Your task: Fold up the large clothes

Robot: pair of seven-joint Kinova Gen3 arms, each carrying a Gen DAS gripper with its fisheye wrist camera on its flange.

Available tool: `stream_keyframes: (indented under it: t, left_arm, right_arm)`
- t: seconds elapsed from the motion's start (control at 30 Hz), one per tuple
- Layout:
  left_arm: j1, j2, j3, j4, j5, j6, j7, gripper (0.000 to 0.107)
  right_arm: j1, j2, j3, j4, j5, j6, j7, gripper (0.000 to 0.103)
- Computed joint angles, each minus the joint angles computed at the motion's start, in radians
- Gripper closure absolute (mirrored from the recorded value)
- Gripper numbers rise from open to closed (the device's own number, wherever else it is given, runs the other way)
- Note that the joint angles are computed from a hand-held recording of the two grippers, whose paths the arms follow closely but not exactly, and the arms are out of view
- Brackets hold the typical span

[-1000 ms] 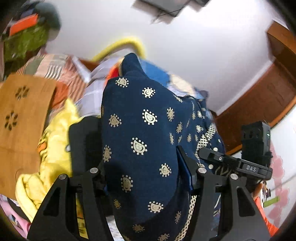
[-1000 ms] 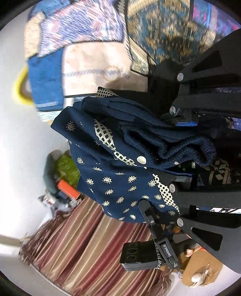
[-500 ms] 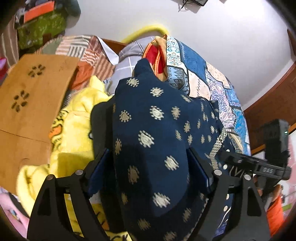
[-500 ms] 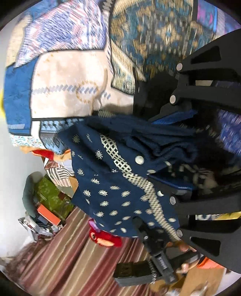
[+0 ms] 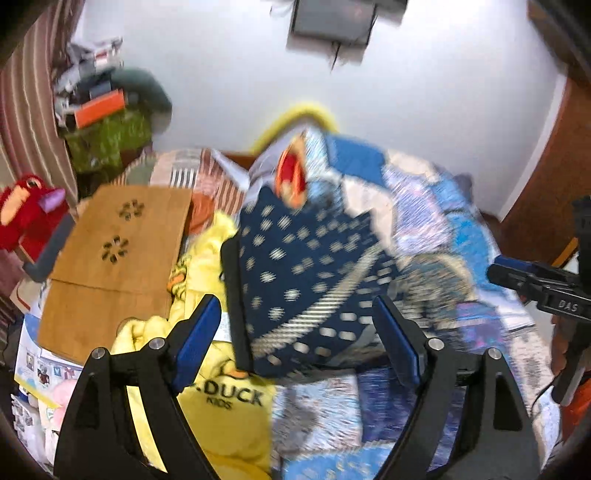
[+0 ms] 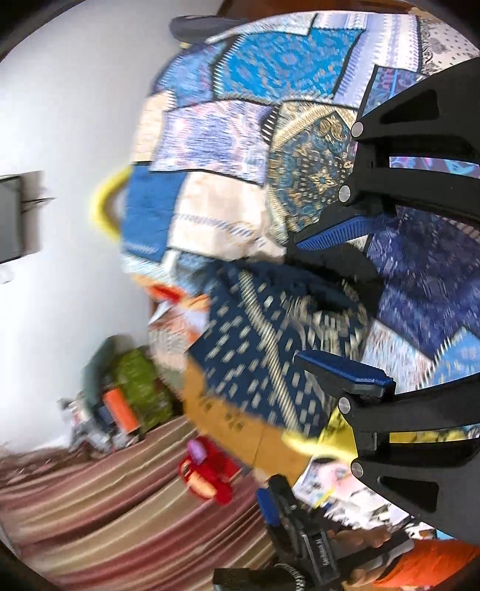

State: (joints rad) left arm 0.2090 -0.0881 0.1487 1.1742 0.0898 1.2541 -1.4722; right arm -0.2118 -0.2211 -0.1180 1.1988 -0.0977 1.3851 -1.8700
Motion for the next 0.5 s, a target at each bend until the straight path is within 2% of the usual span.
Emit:
stream_keyframes:
  t: [0.17, 0.23, 0.33, 0.5]
  left_arm:
    - [0.007, -0.142, 0.045, -0.03, -0.025, -0.003, 0.052, 0.024]
    - [-0.006, -0.192, 0.086, -0.049, -0.056, -0.006, 0.081, 0.024]
    - [-0.037, -0.287, 0.145, -0.043, -0.09, -0.043, 0.107, 0.024]
    - [-0.126, -0.429, 0.216, -0.008, -0.097, -0.095, 0.118, 0.024]
  right_arm:
    - [0.004, -0.103, -0.101, -0.058, 0.068, -0.04, -0.066, 0.051]
    - [0.019, -0.153, -0.138, -0.067, 0.087, -0.066, -0.086, 0.051]
    - [0.071, -0.228, -0.214, -0.079, 0.118, -0.104, -0.113, 0.051]
    - [0.166, -0.336, -0.289, -0.058, 0.118, -0.16, -0.104, 0.051]
